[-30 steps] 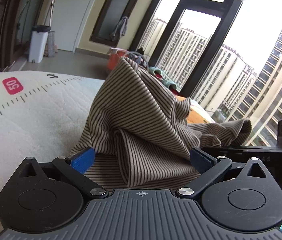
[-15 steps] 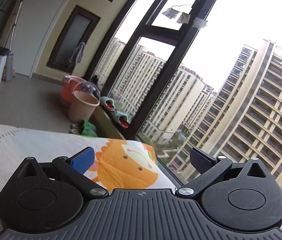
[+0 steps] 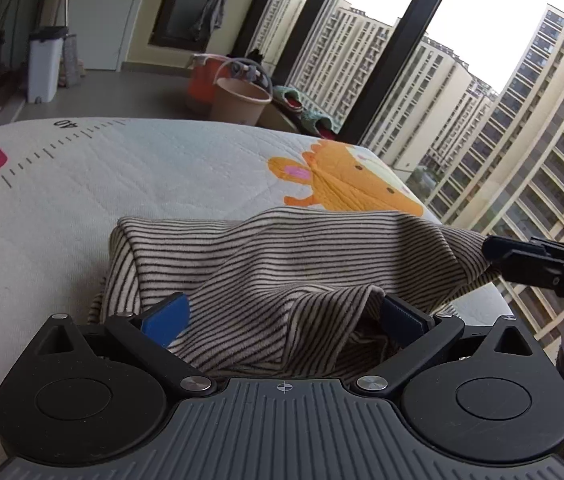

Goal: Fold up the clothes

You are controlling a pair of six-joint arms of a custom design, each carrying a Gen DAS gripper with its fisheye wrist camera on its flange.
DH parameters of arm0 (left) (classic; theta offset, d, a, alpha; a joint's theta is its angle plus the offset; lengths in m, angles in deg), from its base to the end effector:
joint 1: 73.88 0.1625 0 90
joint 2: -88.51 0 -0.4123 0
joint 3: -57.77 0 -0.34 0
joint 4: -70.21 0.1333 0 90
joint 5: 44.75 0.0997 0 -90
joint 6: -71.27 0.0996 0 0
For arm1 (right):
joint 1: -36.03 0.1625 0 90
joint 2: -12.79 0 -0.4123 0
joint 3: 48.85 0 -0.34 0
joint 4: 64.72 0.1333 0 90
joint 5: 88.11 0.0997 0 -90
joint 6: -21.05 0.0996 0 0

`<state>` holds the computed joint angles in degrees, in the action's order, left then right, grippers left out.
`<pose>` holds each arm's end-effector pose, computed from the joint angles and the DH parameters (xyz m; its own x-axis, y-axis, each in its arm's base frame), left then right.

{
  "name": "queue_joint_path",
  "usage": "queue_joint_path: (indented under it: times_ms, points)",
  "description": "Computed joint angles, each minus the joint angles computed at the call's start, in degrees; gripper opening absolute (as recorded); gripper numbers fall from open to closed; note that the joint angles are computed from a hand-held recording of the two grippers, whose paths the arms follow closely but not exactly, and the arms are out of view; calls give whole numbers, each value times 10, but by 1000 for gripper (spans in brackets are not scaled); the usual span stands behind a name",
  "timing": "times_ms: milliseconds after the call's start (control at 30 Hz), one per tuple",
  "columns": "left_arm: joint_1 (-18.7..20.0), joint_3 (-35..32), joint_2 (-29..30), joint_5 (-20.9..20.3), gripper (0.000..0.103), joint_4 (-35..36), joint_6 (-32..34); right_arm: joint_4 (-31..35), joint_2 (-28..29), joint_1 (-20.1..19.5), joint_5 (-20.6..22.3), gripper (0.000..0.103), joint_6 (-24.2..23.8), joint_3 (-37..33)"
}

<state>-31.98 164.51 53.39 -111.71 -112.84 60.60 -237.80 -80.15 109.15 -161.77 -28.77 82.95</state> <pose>-0.3098 -0.5094 0.0281 -0.8368 0.4641 -0.2904 0.5474 0.7200 -0.4265 0.0435 -0.4121 0.3620 -0.7882 -0.4653 0.4028 -0.6108 0.5119 -0.6040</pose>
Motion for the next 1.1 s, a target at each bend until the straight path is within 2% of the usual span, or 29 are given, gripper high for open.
queue_joint_path:
  times_ms: [100,167,267,300,333,400,467,500,533,600,633,700,833,900,933,1000,1033,1100]
  points:
    - [2,21,-14,0,103,-8,-7,10,18,10,1,44,37,-27]
    - [2,33,-25,2,103,-10,-11,15,33,17,-3,45,62,-46]
    - [2,42,-35,-1,103,-10,-8,-13,85,21,-95,42,80,-69]
    - [2,42,-37,-2,103,-8,-7,-9,89,9,-97,38,91,-70]
    - [0,42,-38,2,103,-1,-6,4,88,-8,-88,31,104,-69]
    - [-9,39,-44,14,103,28,-3,30,71,-32,-56,31,117,-63]
    - [-16,45,-57,15,103,25,6,51,44,-45,-37,31,123,-54]
    - [-20,47,-63,15,103,23,11,60,33,-48,-29,34,126,-54]
    - [-24,49,-70,16,103,21,16,65,20,-53,-16,42,127,-53]
    - [-30,52,-82,18,103,18,25,65,-3,-62,8,51,125,-55]
    - [-29,48,-83,27,103,13,27,55,-6,-63,9,59,126,-58]
    - [-19,31,-81,41,103,25,19,33,1,-61,-6,64,135,-74]
    - [24,-30,-59,35,103,101,-14,86,40,-66,-28,66,160,-129]
    - [43,-51,-45,19,103,110,-12,98,66,-64,-51,66,174,-150]
    - [54,-62,-39,1,103,116,-14,105,79,-63,-58,71,179,-158]
    - [73,-84,-28,-49,103,135,-17,122,94,-67,-47,80,191,-171]
    - [78,-94,-23,-65,103,146,-13,136,98,-68,-41,81,191,-177]
    - [75,-104,-12,-54,103,156,13,164,107,-67,-33,84,186,-187]
